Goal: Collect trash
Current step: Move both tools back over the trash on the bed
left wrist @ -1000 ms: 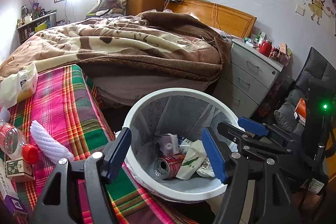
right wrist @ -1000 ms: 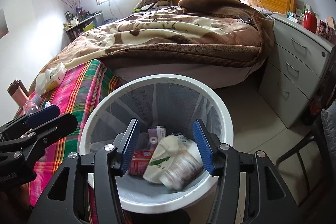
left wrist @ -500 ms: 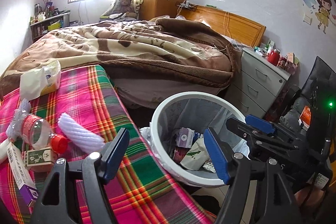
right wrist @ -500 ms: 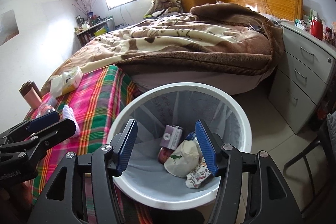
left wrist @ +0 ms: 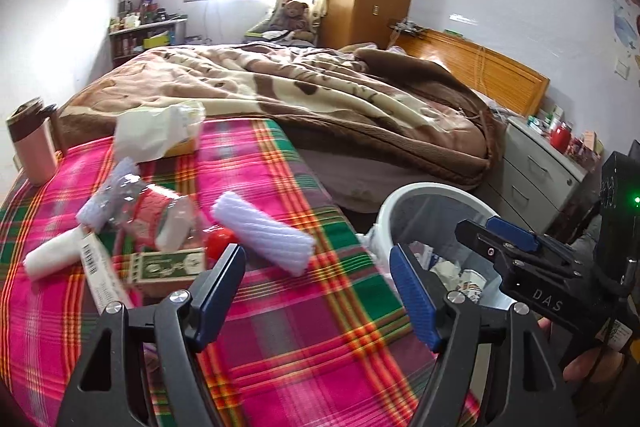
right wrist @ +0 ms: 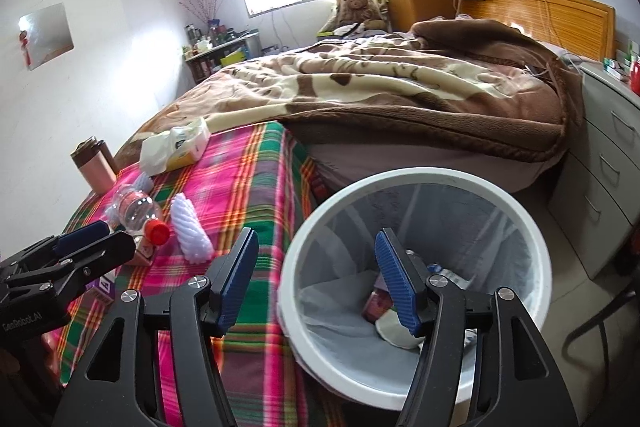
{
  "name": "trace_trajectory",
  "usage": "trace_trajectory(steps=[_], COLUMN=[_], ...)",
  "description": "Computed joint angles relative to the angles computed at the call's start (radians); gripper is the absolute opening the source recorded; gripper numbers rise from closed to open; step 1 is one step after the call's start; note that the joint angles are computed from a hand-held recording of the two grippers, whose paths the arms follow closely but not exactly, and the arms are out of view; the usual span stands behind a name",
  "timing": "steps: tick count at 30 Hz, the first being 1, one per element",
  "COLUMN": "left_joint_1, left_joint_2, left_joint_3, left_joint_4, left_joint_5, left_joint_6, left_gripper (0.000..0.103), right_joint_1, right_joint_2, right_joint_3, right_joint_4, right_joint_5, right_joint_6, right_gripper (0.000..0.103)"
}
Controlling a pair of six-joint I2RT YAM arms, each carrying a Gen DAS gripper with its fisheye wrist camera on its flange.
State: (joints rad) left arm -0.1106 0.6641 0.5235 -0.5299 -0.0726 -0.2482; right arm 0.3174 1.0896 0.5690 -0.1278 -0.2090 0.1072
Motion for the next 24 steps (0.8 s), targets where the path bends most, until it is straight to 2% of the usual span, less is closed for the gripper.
trace_trajectory(steps=[9, 15, 19, 21, 23, 24], left_joint_1=[0.294, 0.518, 0.632, 0.697, 0.756, 0.779], left_joint_2=[-0.093, -0.096, -0.078, -0.067, -0.042, -0.031], left_joint_3=[-0.036, -0.059, -0.076, -0.082, -0.085, -0.087], left_joint_4=[-0.082, -0.108, -0.104, -0.107, -0.100, -0.097], left_joint_5=[0.130, 0.231, 0.264, 0.294, 0.320, 0.326], left_joint_6=[0.093, 0.188, 0.239, 0.266, 0.294, 0.304], left_gripper=[0.078, 0.078, 0.079, 0.079, 0.080, 0.081], right_joint_1=[0.131, 0.210, 0.245, 0.261, 0.271, 0.276], right_joint_2=[0.119, 0.227, 0.301, 0.336, 0.367, 0.389], right_joint_3=[0.061, 0.134, 0.189, 0.214, 0.236, 0.253], right_joint_4=[0.022, 0.022, 0.017, 0.015, 0.012, 0.006], right_joint_5=[0.037, 0.066, 0.060, 0.055, 0.047, 0.040], right_joint_6=[-0.006, -0.034, -0.057, -0.070, -0.087, -0.098], right_gripper=[0.063, 0.063, 0.063, 0.065, 0.074, 0.074])
